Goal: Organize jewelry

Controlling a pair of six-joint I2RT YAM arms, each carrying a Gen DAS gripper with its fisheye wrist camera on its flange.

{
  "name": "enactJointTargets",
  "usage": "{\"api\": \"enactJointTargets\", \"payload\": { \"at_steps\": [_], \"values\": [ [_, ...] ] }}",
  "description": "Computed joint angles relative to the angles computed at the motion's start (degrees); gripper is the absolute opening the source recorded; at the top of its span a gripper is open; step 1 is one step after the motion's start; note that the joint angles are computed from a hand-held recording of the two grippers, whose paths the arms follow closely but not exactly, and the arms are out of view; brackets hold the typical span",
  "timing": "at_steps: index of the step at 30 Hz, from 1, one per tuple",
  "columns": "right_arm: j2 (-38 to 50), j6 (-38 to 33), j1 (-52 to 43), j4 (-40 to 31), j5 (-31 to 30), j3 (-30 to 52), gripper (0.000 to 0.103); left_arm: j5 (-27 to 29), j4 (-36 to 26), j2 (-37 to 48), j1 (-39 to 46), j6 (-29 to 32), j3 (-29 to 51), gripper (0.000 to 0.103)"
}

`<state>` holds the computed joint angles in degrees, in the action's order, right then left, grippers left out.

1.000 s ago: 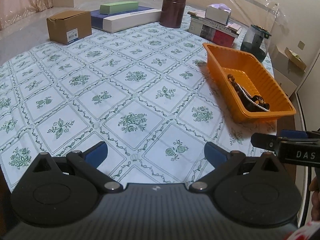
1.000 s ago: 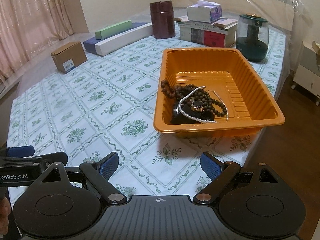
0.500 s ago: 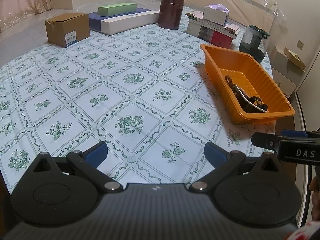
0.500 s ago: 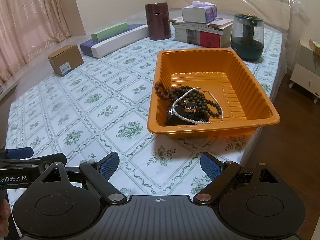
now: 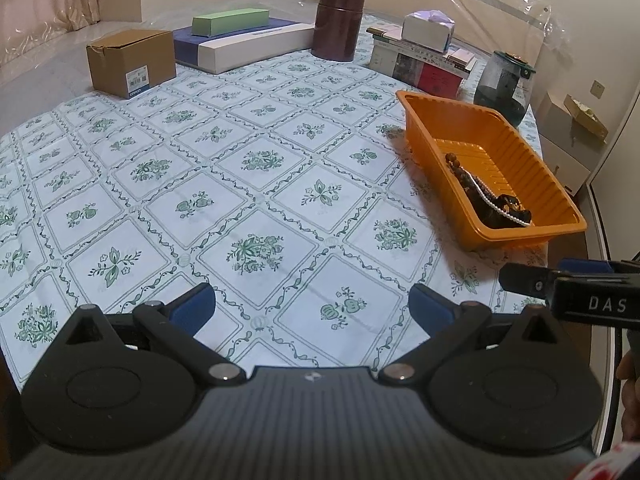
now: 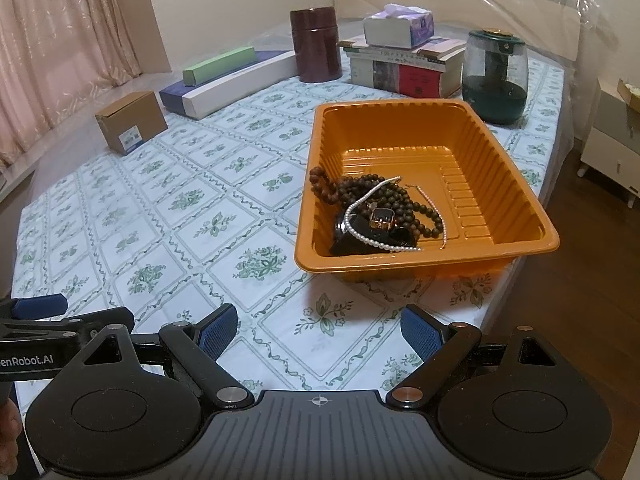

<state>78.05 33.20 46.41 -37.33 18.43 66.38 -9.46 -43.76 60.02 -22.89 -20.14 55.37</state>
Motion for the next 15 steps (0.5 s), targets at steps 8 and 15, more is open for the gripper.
{"api": "enactJointTargets", "payload": {
  "at_steps": [8, 15],
  "values": [
    [-0.1, -0.2, -0.3, 0.0, -0.2, 0.0, 0.088, 0.0, 0.1, 0.5, -0.4, 0.1, 0.4, 0.102],
    [-0.3, -0.3, -0.6, 0.0, -0.3, 0.0, 0.088, -0.2, 0.3, 0.7, -0.6, 0.1, 0.5, 0.102]
  ]
}}
